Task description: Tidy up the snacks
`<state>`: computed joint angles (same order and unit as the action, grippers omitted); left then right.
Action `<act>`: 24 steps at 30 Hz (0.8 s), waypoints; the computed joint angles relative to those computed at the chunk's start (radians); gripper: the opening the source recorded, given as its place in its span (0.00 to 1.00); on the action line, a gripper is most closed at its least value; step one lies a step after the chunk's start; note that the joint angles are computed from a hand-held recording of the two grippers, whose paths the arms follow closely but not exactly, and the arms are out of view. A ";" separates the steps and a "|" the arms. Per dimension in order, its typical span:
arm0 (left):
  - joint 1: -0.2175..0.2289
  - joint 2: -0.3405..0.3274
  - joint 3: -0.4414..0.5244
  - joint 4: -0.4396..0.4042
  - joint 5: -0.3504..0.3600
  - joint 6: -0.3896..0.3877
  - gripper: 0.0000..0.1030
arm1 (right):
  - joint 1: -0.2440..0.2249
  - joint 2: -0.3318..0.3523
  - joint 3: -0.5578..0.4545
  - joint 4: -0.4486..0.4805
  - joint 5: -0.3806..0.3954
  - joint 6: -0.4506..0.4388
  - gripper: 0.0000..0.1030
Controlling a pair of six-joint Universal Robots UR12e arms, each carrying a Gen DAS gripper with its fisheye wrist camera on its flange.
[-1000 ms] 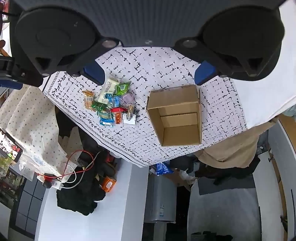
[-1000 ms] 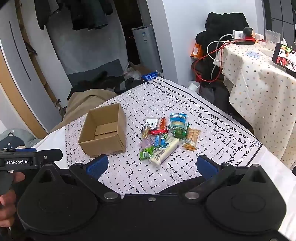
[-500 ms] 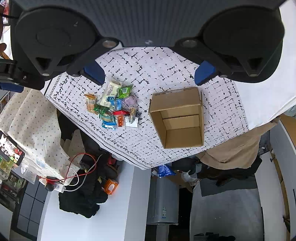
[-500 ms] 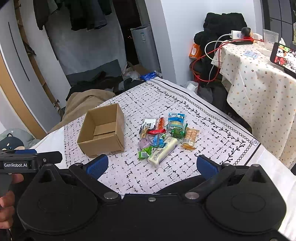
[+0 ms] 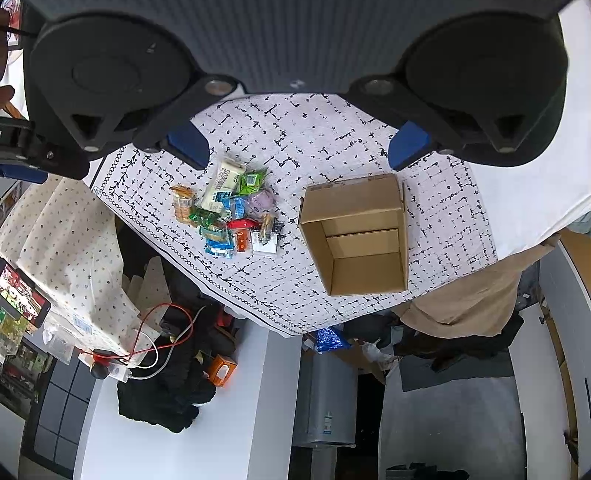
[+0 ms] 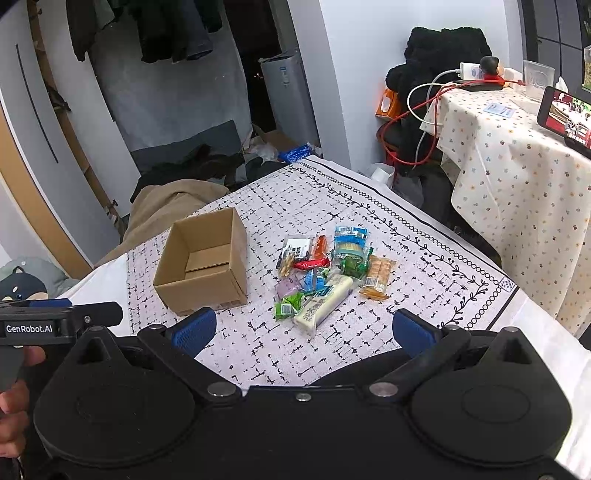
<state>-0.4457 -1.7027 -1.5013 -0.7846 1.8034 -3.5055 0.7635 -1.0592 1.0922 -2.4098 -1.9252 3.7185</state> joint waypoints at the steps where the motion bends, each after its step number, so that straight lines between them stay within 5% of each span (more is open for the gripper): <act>1: 0.000 0.000 -0.001 0.002 0.000 0.001 1.00 | 0.000 0.000 -0.001 0.003 0.000 0.000 1.00; 24: 0.002 0.009 -0.015 0.021 -0.015 0.012 1.00 | 0.001 0.001 -0.003 0.006 -0.006 -0.004 1.00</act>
